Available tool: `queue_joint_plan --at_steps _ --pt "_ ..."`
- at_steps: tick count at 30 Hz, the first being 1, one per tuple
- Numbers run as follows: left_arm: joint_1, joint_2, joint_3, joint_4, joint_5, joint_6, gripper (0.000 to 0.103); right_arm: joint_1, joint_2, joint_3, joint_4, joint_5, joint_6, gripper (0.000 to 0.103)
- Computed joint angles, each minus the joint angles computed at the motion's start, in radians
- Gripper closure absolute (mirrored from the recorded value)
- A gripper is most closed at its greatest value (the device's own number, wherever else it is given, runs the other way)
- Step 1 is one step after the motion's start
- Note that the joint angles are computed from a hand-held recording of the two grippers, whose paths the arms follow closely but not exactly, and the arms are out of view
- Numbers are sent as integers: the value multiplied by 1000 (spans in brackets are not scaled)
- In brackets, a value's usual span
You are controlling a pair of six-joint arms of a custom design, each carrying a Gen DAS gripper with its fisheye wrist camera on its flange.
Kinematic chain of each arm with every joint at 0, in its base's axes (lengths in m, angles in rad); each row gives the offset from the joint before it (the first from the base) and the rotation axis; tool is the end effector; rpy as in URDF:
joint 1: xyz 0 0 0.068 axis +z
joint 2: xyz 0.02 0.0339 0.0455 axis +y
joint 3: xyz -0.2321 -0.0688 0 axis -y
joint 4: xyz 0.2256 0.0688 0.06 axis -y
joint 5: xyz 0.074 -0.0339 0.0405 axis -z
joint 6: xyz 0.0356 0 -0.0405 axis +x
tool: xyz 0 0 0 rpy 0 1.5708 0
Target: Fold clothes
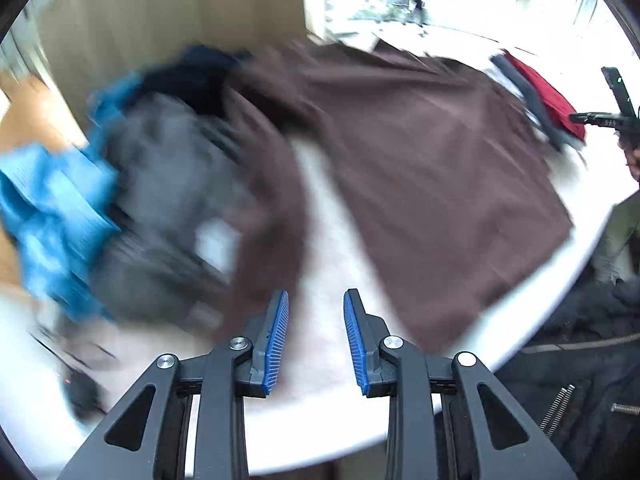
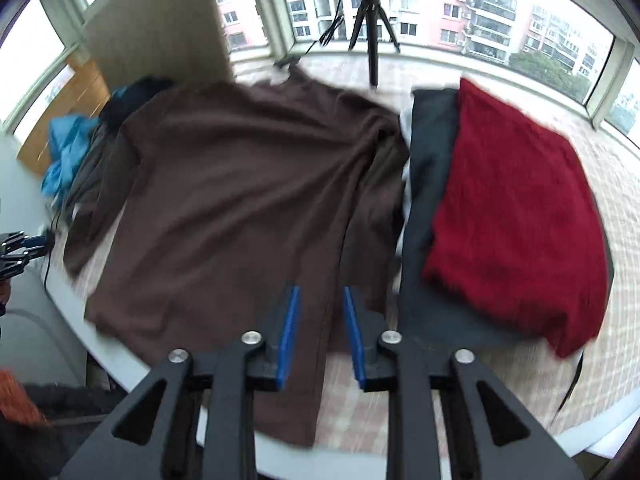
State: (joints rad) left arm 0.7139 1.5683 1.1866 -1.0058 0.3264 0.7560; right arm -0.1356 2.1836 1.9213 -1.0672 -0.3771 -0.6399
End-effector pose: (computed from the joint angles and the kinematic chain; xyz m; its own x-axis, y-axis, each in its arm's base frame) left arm 0.2121 0.1687 0.2113 -0.9359 0.0489 -0.3489 0.0907 0.9904 -0.1043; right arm 0.4105 -0.0428 0.1988 -0.7948 -0.4519 -0.4052 -0.5436 0.8269 0.1441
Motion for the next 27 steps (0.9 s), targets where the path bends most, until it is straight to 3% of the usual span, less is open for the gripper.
queue_joint_plan --at_steps 3,7,16,19,27 --pt "-109 -132 -253 77 -4 -48 75 -60 -131 -317 96 7 -57 78" --pt "-296 -249 -457 199 -94 -147 75 -112 -235 -591 227 57 -165 78" --pt "-323 -200 -527 340 -153 -322 74 -138 -299 -795 349 48 -381 76" --pt "-355 -193 -530 368 -157 -365 74 -115 -350 -899 442 78 -444 75" --pt "-419 -176 -515 408 -174 -437 74 -127 -324 -944 537 88 -492 75"
